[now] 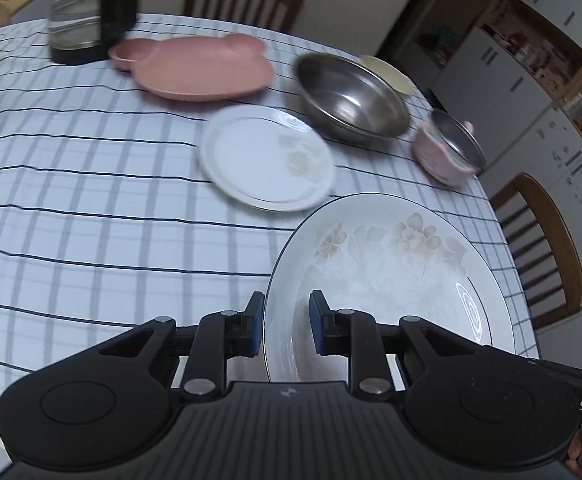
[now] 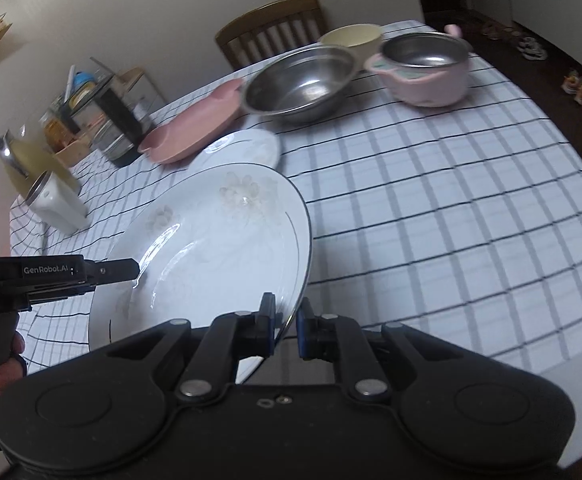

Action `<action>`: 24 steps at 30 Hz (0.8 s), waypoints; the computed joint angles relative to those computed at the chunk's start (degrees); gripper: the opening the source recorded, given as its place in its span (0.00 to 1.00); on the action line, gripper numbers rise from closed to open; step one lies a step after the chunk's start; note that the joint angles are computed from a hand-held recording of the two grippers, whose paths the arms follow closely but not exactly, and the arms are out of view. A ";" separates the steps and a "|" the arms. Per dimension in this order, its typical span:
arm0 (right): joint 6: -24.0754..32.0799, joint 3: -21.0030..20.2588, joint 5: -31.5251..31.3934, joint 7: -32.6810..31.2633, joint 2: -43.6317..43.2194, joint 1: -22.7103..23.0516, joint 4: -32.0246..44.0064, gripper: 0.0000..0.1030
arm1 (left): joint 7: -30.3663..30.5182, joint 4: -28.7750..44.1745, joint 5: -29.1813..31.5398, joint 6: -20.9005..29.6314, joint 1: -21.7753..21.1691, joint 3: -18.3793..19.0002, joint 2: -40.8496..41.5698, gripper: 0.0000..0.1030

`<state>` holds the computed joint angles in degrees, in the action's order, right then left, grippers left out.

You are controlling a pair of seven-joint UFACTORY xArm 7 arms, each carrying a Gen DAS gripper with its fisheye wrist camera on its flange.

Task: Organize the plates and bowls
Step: 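Lift the large floral plate with both grippers and carry it toward the chair-side table edge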

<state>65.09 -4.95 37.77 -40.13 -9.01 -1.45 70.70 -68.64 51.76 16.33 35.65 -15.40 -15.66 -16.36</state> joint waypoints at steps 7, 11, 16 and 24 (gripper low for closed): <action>4.01 -2.83 0.30 -4.75 7.66 -5.65 8.23 0.11 | -6.95 13.97 7.06 2.60 -3.88 -1.88 14.86 0.22; 7.26 -2.57 0.78 -7.69 13.36 -10.07 14.51 0.11 | -10.49 23.10 10.11 6.11 -8.32 -0.51 23.19 0.22; 12.06 -1.05 0.75 -10.49 21.25 -15.96 23.59 0.11 | -12.14 33.19 11.88 10.07 -14.17 2.35 31.67 0.22; 17.54 2.91 0.09 -14.02 31.02 -22.86 35.34 0.11 | -10.69 42.18 9.70 14.14 -21.15 7.11 38.79 0.22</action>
